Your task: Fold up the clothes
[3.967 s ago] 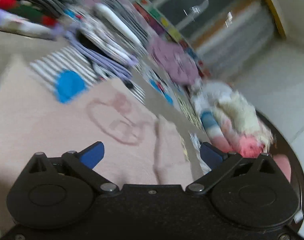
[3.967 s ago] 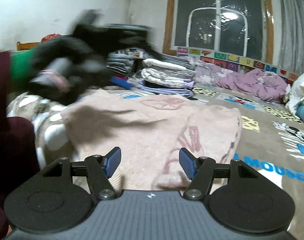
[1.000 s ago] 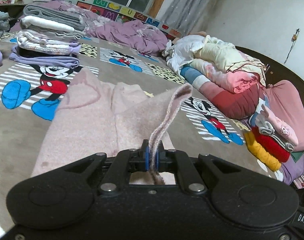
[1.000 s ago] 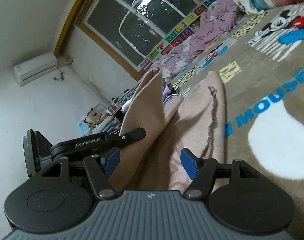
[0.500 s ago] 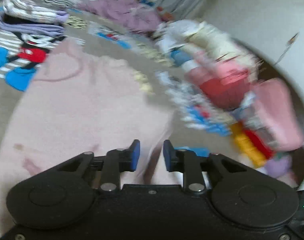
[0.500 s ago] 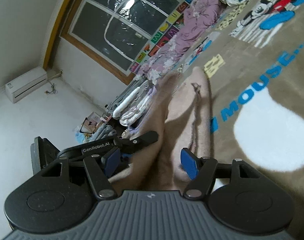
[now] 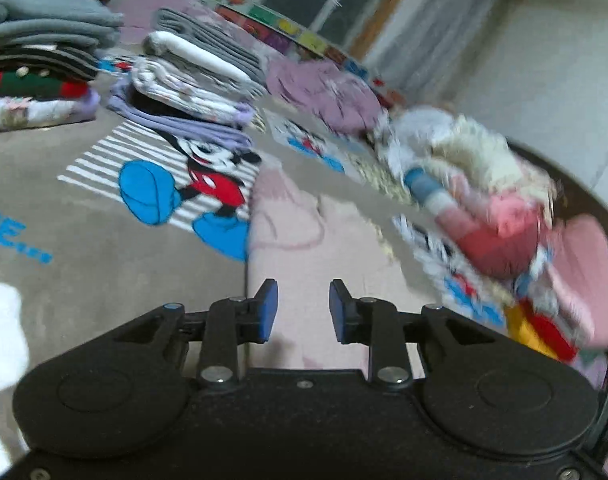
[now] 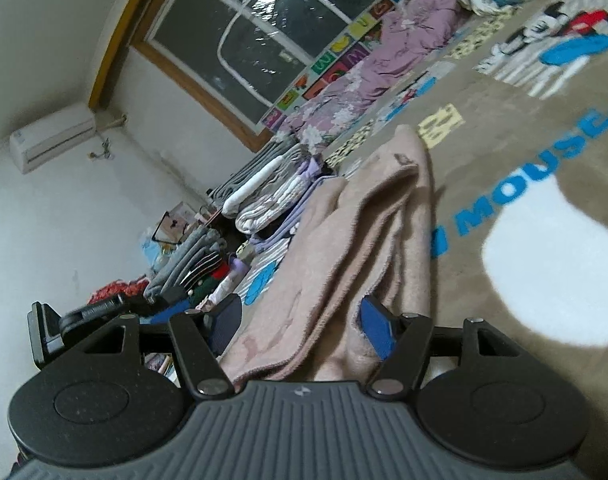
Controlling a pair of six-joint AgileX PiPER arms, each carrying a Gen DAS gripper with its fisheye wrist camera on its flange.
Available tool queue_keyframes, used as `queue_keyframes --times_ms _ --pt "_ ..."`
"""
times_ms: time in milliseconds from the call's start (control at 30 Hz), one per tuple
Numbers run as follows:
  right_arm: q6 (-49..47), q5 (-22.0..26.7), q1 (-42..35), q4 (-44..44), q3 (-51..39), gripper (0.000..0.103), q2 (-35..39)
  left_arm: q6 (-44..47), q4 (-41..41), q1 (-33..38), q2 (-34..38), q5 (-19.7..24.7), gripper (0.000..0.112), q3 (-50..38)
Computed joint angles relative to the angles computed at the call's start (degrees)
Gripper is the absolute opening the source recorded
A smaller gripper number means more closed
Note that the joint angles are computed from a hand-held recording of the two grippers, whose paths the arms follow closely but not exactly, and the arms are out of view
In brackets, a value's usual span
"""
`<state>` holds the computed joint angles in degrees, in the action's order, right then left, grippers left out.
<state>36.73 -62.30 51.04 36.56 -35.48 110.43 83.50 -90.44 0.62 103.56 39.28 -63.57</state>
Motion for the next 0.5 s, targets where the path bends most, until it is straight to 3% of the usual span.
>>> queue_keyframes --times_ms 267,400,500 --pt "-1.59 5.72 -4.60 -3.09 -2.85 0.066 -0.37 14.83 3.99 -1.05 -5.02 0.66 0.030 9.23" --pt "-4.19 8.19 -4.88 -1.06 -4.13 0.066 -0.88 10.27 12.85 -5.56 -2.73 -2.48 0.030 9.62" --pt "-8.02 10.87 -4.95 0.16 -5.10 0.066 -2.05 17.05 7.48 -3.63 -4.48 1.13 0.030 11.50"
